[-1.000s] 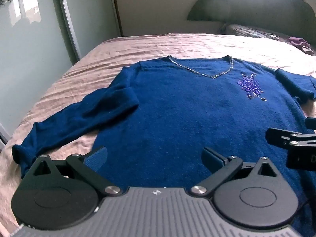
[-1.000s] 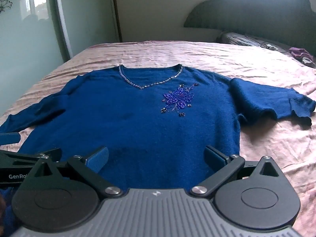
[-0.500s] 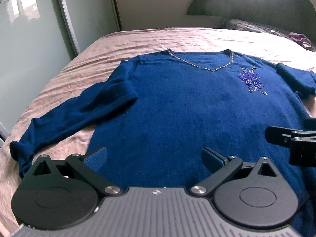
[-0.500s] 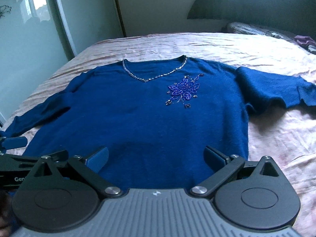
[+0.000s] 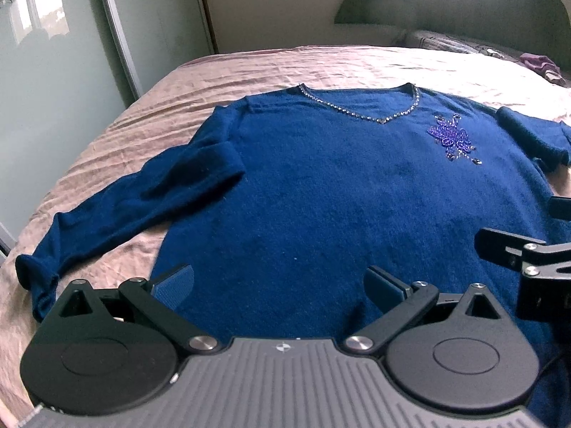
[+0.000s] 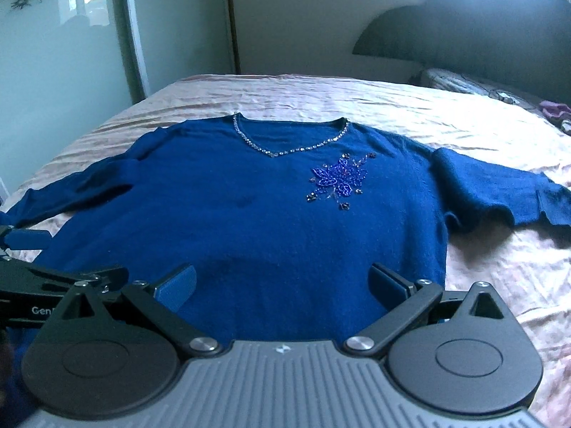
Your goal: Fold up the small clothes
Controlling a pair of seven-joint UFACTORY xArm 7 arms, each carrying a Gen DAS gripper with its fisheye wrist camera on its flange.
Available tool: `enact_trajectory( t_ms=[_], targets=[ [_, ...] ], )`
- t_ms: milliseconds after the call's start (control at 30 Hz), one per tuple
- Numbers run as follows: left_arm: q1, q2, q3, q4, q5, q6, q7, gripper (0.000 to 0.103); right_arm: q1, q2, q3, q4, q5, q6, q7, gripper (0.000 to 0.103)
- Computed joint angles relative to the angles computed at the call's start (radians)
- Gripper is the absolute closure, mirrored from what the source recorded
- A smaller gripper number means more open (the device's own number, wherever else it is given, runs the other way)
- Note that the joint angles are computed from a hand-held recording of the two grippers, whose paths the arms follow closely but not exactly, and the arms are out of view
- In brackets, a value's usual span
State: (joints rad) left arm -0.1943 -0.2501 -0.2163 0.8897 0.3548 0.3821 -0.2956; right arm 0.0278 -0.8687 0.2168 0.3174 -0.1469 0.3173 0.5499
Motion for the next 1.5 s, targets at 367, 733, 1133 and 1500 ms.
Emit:
enact_trajectory(
  t_ms=[367, 733, 1133, 1500],
  targets=[
    [-0.001, 0.001, -0.004, -0.004, 0.029, -0.001, -0.011, 0.001, -0.038, -0.018, 0.028, -0.008, -0.03, -0.007, 0.029, 0.0],
    [-0.011, 0.028, -0.005, 0.021, 0.028, 0.011, -0.01, 0.001, -0.009, -0.031, -0.031, -0.046, -0.004, -0.079, -0.018, 0.0],
    [-0.074, 0.083, 0.012, 0.052, -0.062, -0.05, 0.07, 0.001, -0.378, -0.293, 0.264, -0.173, -0.063, -0.336, 0.111, 0.0],
    [-0.108, 0.148, -0.01, 0.106, -0.003, -0.089, 0.073, 0.001, -0.284, -0.159, -0.009, -0.168, -0.043, -0.275, -0.129, 0.0]
  ],
)
